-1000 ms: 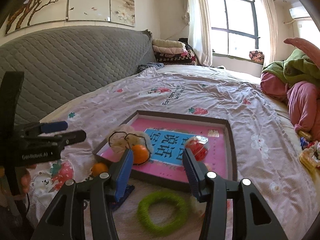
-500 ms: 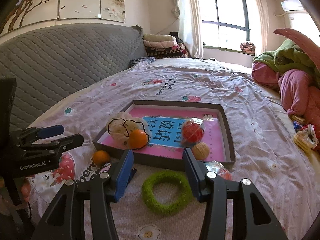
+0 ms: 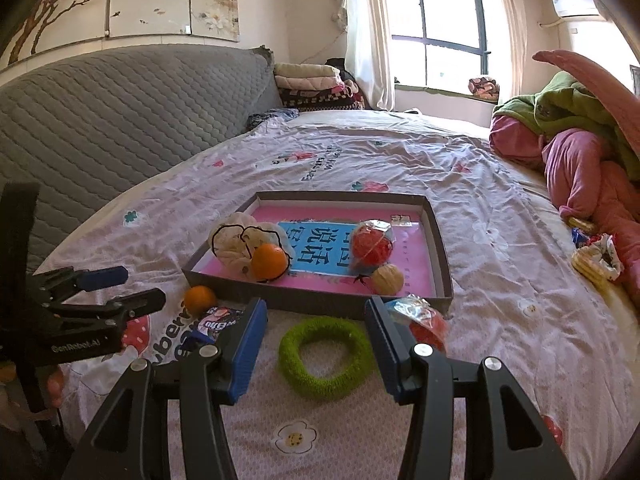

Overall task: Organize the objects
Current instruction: 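Move the left gripper toward the small orange while the right approaches the green ring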

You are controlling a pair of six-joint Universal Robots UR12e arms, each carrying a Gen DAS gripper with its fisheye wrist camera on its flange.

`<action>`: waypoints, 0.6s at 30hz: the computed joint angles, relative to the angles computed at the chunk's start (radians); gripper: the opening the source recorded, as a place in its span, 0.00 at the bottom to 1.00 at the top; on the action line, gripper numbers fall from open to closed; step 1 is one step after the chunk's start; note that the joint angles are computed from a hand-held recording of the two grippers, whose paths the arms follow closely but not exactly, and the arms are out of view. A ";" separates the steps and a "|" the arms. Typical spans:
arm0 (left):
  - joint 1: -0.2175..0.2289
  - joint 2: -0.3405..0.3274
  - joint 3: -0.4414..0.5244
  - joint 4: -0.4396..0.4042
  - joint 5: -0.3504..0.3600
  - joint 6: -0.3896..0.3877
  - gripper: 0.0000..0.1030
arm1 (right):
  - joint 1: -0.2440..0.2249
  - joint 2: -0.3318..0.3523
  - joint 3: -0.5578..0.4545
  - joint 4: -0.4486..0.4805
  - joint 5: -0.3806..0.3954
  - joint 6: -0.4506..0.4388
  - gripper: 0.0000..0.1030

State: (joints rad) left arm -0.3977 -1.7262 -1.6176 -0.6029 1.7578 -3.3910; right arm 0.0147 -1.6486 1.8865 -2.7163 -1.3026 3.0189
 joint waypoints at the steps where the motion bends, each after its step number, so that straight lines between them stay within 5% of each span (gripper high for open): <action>1: 0.000 0.000 0.000 -0.002 -0.001 0.005 0.72 | 0.001 -0.001 0.001 0.000 -0.004 0.000 0.50; 18: 0.004 0.012 -0.010 -0.031 -0.019 -0.009 0.72 | 0.008 0.000 0.004 0.030 -0.005 -0.004 0.50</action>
State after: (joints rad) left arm -0.3939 -1.7139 -1.6274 -0.6336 1.7385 -3.3999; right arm 0.0231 -1.6486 1.8907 -2.6865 -1.3074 3.0151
